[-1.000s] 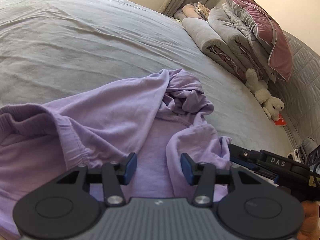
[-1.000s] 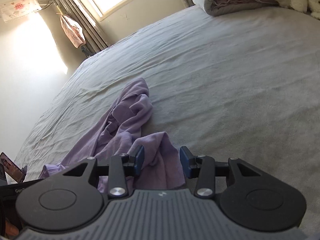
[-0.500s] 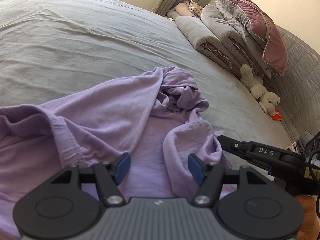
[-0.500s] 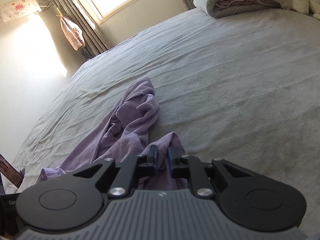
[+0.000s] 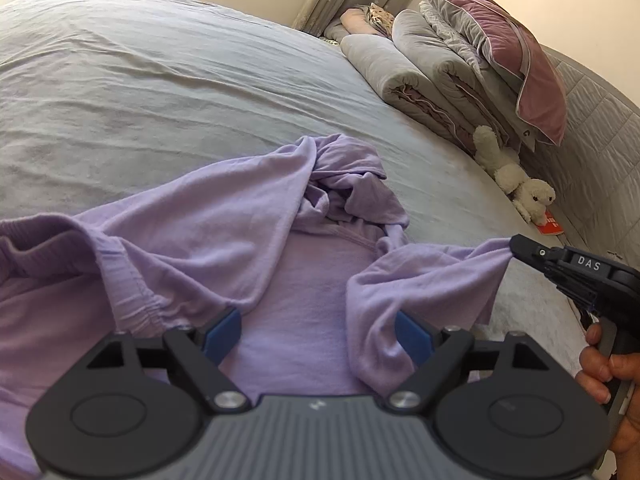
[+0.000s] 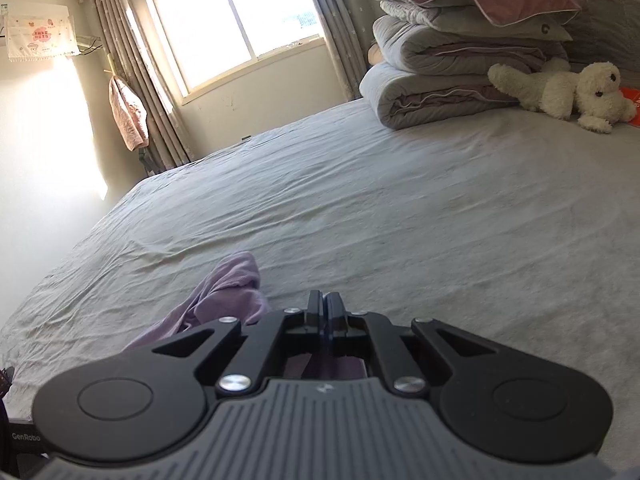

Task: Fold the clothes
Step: 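Pull the held fabric away with the right gripper to spread the sweatshirt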

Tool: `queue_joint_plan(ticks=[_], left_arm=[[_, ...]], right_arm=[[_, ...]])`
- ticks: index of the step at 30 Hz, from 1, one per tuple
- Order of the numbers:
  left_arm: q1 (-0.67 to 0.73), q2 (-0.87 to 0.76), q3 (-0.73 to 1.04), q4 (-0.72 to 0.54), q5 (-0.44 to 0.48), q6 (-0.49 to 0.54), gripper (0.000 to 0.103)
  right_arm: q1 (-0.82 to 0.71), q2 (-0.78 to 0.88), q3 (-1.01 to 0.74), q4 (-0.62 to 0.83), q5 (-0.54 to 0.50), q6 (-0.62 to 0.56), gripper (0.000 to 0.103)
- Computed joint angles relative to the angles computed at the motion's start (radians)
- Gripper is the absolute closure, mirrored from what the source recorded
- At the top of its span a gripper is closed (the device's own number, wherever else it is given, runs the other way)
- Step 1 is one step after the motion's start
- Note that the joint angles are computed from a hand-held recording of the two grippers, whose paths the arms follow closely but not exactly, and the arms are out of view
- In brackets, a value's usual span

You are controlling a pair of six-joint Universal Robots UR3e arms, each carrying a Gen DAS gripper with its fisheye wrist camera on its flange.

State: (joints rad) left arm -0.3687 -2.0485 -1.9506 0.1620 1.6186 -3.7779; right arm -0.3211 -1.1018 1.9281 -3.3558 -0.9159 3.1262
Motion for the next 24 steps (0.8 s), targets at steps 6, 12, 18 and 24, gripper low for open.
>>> queue_joint_plan(ticks=[6,12,18,24], left_arm=[[-0.015,-0.005,0.025,-0.03,0.021,-0.001,0.018],[-0.035,-0.011,0.046,-0.061,0.054,0.021,0.018],[-0.058,-0.018,0.078,-0.107,0.093,0.037,0.018],[-0.093,-0.038,0.142,-0.186,0.154,0.052,0.018]], right_arm=[[-0.076,-0.003,-0.008,-0.043,-0.044,0.004,0.098],[-0.146,0.006,-0.006,-0.085,-0.081,-0.027,0.098],[-0.214,0.001,0.022,-0.113,-0.105,-0.075,0.098],[-0.267,0.022,0.002,-0.103,-0.112,-0.081,0.098]])
